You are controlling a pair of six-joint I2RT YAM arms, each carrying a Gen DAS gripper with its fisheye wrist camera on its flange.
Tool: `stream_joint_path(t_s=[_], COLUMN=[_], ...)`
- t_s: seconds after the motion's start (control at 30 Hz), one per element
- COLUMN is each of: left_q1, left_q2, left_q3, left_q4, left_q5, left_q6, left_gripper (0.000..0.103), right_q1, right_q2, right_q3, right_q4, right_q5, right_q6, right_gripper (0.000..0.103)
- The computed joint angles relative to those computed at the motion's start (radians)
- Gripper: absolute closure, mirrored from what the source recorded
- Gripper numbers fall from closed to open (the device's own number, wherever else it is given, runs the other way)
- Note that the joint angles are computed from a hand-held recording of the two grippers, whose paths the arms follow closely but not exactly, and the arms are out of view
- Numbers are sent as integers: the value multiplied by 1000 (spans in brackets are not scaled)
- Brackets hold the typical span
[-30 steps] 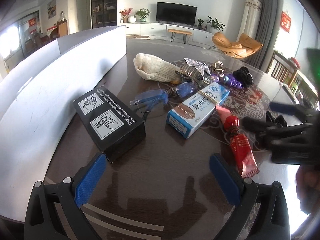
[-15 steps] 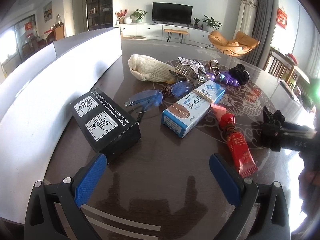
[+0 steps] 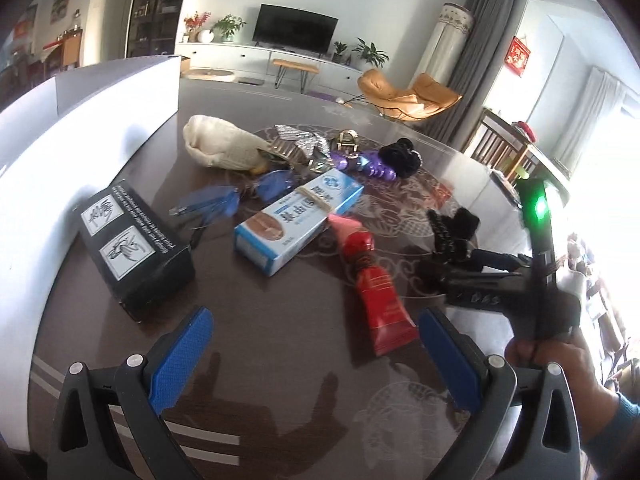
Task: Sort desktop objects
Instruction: 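Grasp the red wrapped packet with the left tool while the right tool reaches the black knit glove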
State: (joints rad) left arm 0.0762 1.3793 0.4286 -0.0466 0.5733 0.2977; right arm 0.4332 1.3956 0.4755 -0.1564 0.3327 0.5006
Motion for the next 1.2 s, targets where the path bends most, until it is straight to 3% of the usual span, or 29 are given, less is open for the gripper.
stream_joint_path(t_s=[0.3, 0.5, 0.63, 0.73, 0.83, 0.93, 0.97, 1.0, 1.03, 1.07, 1.1, 1.2], left_q1=[-263, -435, -515, -514, -512, -499, -485, -466, -464, -446, -423, -343], left_q2=[123, 282, 335, 334, 316, 309, 301, 277, 278, 266, 246, 186], left_q3=[110, 229, 268, 234, 161, 158, 148, 121, 114, 113, 114, 74], left_q4=[-12, -8, -15, 60, 177, 177, 185, 209, 231, 217, 180, 125], left_q5=[-145, -403, -573, -572, -570, -548, -527, -500, -489, -468, -441, -360], left_q6=[-171, -277, -284, -294, -286, -250, -218, -182, -165, -133, -89, 5], left_gripper=[0, 0, 0, 0, 0, 0, 3, 24, 52, 64, 84, 84], right_q1=[-152, -138, -146, -174, -242, -309, -316, -307, -310, -322, -333, -343], right_q2=[-103, -139, -150, -184, -286, -367, -375, -376, -373, -369, -372, -367], right_q3=[-69, -91, -94, -111, -168, -217, -222, -225, -221, -215, -208, -170], right_q4=[4, -1, -15, -16, 18, 59, 72, 78, 80, 73, 64, 35], right_q5=[-63, -40, -20, -16, -78, -176, -202, -206, -223, -257, -289, -310], right_q6=[-103, -77, -45, 6, 23, 6, 2, 5, -6, -30, -54, -143], right_gripper=[0, 0, 0, 0, 0, 0, 0, 0, 0, 0, 0, 0])
